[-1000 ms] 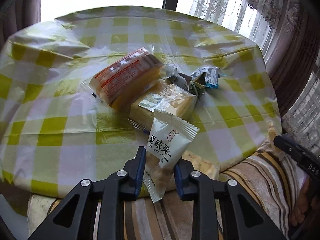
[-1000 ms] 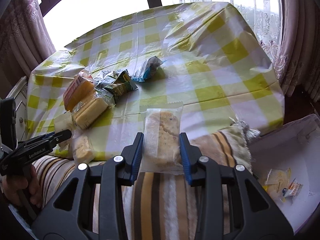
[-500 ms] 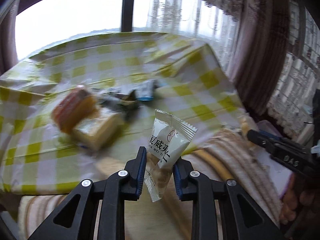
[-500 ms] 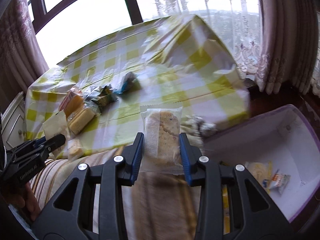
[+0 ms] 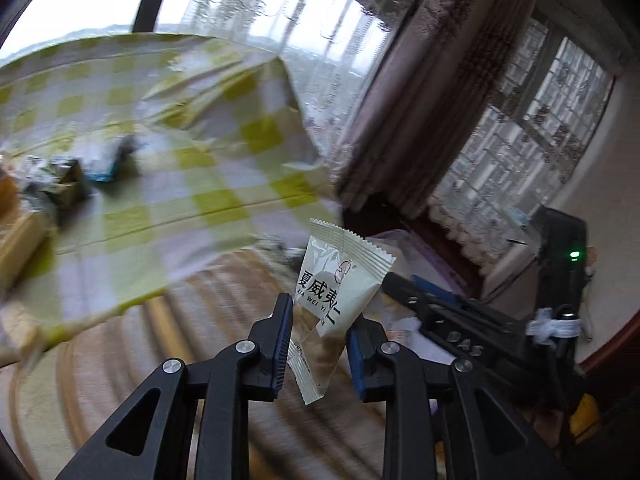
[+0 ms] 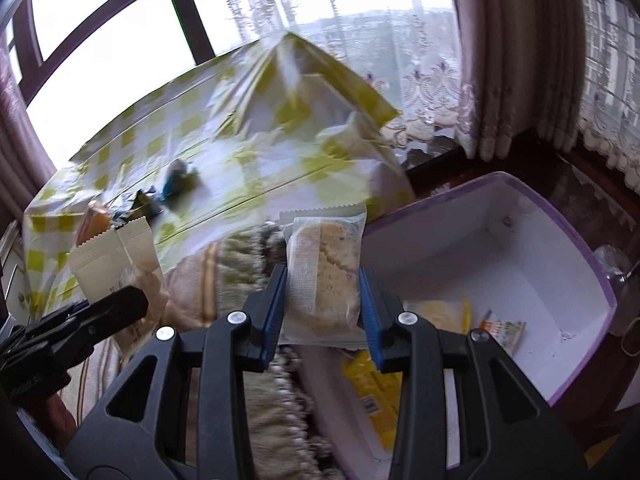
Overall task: Organize snacks
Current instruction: 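Carry both snacks to the white box and open both tools to drop them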
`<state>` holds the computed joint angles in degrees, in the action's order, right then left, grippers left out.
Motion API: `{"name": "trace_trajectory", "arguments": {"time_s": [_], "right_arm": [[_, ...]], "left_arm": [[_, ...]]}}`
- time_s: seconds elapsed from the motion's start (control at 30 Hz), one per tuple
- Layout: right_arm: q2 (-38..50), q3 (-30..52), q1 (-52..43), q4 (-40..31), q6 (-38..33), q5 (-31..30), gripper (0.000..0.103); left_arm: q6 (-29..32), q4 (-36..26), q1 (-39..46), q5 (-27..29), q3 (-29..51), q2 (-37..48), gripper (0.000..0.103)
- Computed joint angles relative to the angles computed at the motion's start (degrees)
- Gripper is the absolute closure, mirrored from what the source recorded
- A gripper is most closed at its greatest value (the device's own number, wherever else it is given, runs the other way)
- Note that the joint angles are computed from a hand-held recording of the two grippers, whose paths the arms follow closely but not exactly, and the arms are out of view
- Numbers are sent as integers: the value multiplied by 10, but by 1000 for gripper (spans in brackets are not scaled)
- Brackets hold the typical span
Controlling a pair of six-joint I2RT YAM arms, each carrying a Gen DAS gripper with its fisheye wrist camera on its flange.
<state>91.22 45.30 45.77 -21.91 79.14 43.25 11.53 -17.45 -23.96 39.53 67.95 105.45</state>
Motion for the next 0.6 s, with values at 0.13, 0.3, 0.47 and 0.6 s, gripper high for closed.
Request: {"name": "trace_trajectory", "arguments": {"time_s": [0.13, 0.3, 0.47, 0.6], "right_arm": [[-15, -11, -6, -42, 45, 1, 57], [-37, -27, -8, -77, 86, 21, 23], [-28, -3, -4, -141, 122, 40, 16], [1, 32, 13, -208, 163, 90, 11]], "left_arm": [[-3, -9, -29, 31, 10, 10, 56], [-37, 24, -17, 32, -6, 2, 24], [-96, 83, 2, -30, -43, -24, 23], [-131, 151, 34, -31, -89, -50, 23]]}}
